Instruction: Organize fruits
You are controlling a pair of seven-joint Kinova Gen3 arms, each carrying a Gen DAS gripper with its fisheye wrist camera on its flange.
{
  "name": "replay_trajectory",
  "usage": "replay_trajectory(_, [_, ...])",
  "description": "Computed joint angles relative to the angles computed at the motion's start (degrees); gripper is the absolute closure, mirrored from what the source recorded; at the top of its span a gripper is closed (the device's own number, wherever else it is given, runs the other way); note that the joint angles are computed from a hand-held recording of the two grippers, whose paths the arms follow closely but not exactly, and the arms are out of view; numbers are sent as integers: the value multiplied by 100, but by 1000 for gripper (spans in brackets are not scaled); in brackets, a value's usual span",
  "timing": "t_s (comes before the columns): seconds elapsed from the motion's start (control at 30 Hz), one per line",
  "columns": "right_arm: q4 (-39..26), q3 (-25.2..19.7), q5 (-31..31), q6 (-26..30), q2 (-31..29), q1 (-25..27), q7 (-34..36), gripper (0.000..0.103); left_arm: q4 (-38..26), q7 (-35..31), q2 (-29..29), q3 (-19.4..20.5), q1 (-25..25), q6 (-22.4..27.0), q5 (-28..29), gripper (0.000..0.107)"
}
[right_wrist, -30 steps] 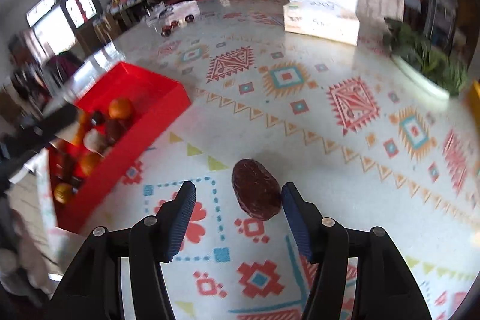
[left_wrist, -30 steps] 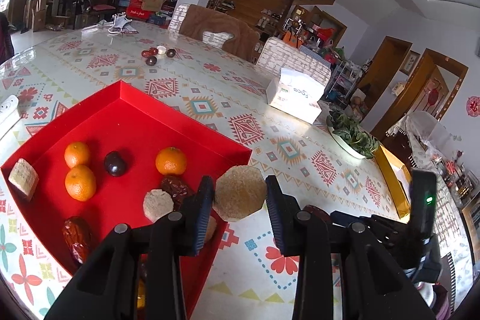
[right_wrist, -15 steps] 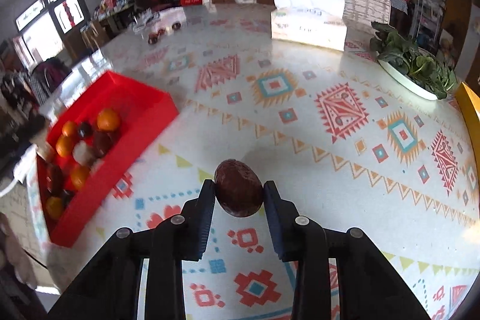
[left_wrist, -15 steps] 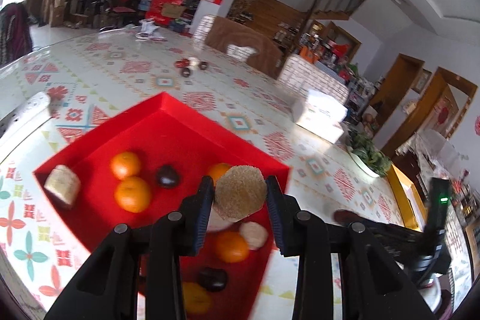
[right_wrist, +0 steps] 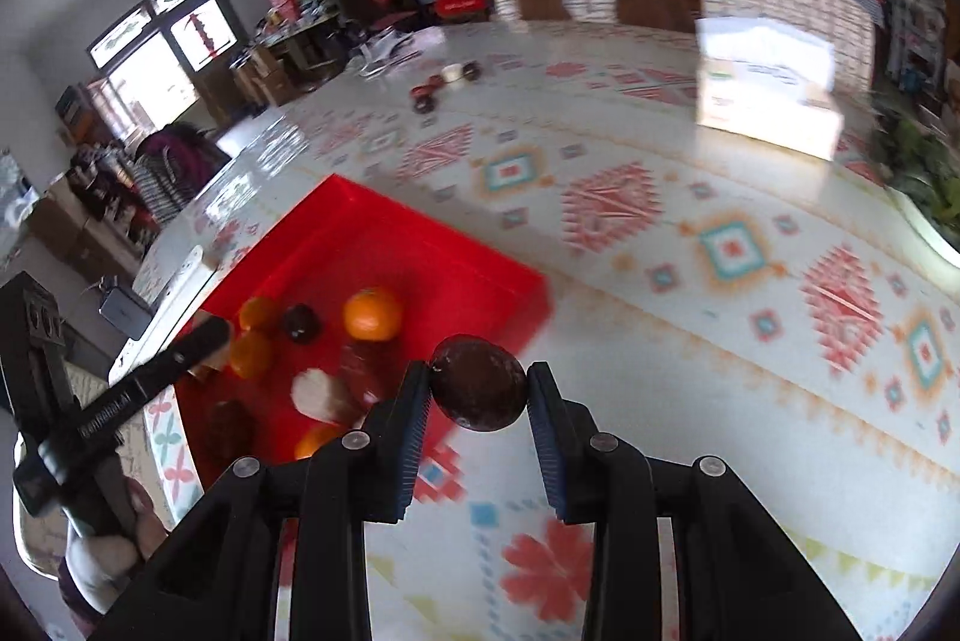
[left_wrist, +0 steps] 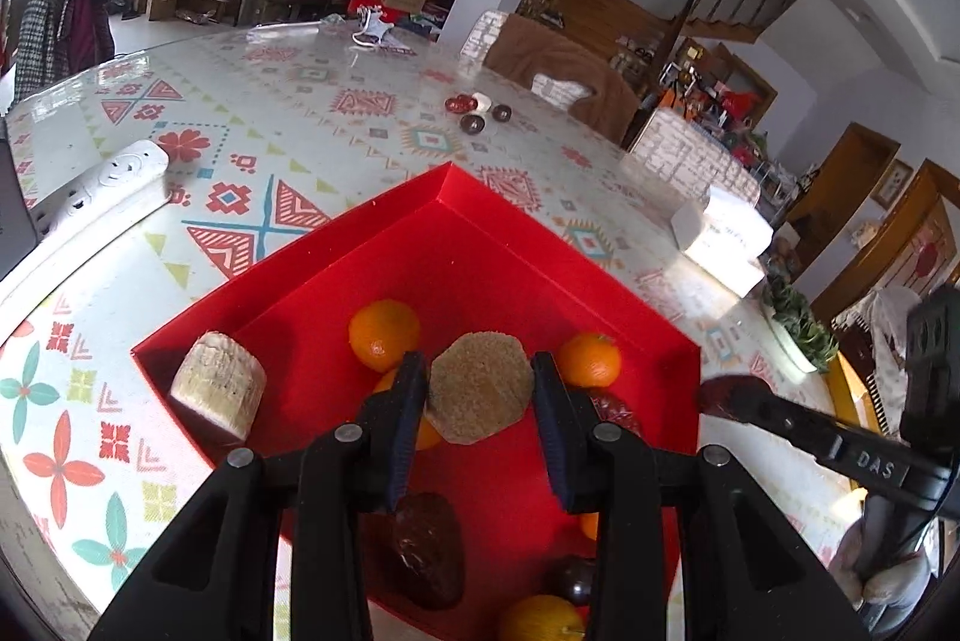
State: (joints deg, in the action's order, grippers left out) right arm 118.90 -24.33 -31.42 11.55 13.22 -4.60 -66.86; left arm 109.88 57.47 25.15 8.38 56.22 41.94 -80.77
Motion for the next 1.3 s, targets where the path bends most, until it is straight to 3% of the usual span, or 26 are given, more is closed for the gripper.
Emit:
replay_trajectory(0.17, [-463, 696, 730, 140, 394, -970, -781, 67, -74, -311, 73, 144, -196, 34, 140, 71])
replay_trajectory(0.3, [-659, 962, 1208, 156, 579, -1324, -1266, 66, -51, -295, 62, -57, -77, -72, 144, 54])
replay_trajectory(0.37, [-704, 974, 1355, 125, 643, -1346, -1454, 66, -37, -289, 52, -113, -52, -99, 123, 50])
replay_trajectory(0.47, [-741, 599, 1285, 84, 750, -969, -1492, 61, 1, -206, 23, -133, -67, -133, 42, 42])
replay_trajectory(0.7, [-504, 443, 1407, -278, 526, -786, -1806, 49, -52, -287, -7, -13, -99, 29, 146, 40])
replay_trajectory(0.87, [-133, 177, 1449, -571, 168, -506, -1914, 43, -313, -533, 129, 1122, -642, 969, 119, 40])
replay_trajectory(0.93, [44, 147, 1494, -694, 20, -477, -2016, 42, -501, -713, 190, 1220, -525, 1350, 234, 39])
replay_trajectory(1.0, [229, -190, 1488, -814, -99, -138, -2044, 42, -791, -1007, 297, 946, -82, 1816, 489, 36])
replay_trajectory(1.2, [856, -1544, 1666, -1292, -458, 1212, -2379, 36, -1923, -2190, 790, -377, 1511, 3214, 1215, 18])
replay_trajectory(1.3, [1214, -1844, 1895, -1531, -740, 1502, -2717, 34, -2368, -2400, 1036, -476, 1821, 3907, 1229, 11])
